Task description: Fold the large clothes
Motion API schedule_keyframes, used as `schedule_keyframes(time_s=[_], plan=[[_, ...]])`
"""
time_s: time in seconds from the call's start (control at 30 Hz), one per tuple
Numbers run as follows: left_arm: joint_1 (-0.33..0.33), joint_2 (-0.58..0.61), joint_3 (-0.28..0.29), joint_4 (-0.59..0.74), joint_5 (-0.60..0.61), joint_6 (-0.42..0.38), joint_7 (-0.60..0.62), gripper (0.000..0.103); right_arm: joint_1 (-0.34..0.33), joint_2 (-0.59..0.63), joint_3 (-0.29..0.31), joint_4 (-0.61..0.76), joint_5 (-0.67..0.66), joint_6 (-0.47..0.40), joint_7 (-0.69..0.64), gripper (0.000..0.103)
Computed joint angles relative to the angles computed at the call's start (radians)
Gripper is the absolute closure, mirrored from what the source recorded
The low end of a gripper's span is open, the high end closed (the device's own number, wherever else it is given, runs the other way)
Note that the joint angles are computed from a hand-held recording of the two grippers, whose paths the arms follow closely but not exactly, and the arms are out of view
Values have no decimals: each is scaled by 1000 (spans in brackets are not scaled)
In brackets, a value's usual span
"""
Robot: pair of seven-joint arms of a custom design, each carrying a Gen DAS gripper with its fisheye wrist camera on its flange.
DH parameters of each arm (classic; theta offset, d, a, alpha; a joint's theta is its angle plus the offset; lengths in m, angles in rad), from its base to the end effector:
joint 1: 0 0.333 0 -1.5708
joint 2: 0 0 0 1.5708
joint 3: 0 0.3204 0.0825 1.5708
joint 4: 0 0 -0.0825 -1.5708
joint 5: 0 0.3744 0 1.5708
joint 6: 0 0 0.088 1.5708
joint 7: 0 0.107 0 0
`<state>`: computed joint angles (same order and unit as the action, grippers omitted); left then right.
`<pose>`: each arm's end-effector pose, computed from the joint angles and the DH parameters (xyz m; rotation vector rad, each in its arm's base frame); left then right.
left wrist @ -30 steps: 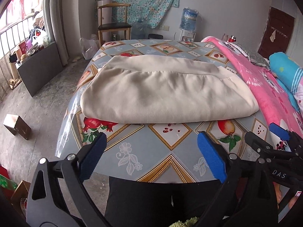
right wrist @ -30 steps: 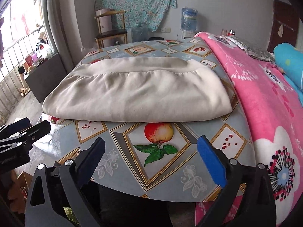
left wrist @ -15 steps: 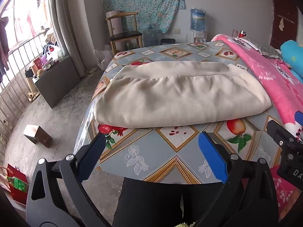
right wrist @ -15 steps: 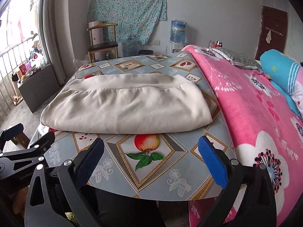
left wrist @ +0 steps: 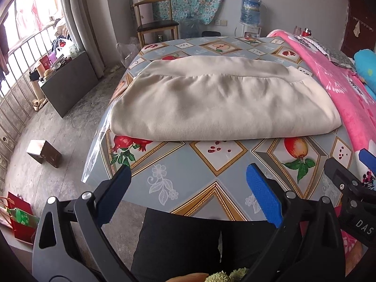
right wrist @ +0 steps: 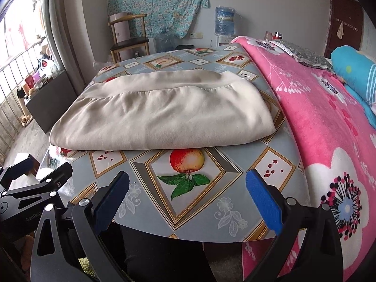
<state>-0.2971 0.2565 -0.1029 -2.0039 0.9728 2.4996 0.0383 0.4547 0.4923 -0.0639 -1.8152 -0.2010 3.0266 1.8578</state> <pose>0.5622 -0.2404 0.3631 -2.1067 1.3869 -0.4387 0.6321 0.2833 0.3624 -2.0184 1.4669 -0.5435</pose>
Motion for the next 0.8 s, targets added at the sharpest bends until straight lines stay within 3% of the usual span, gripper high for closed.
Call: schedule_keyframes(time_s=[0.8], plan=[[5,18,15,4,-32,40,33,8,41,25,-45,45,-86,-53,55,6]])
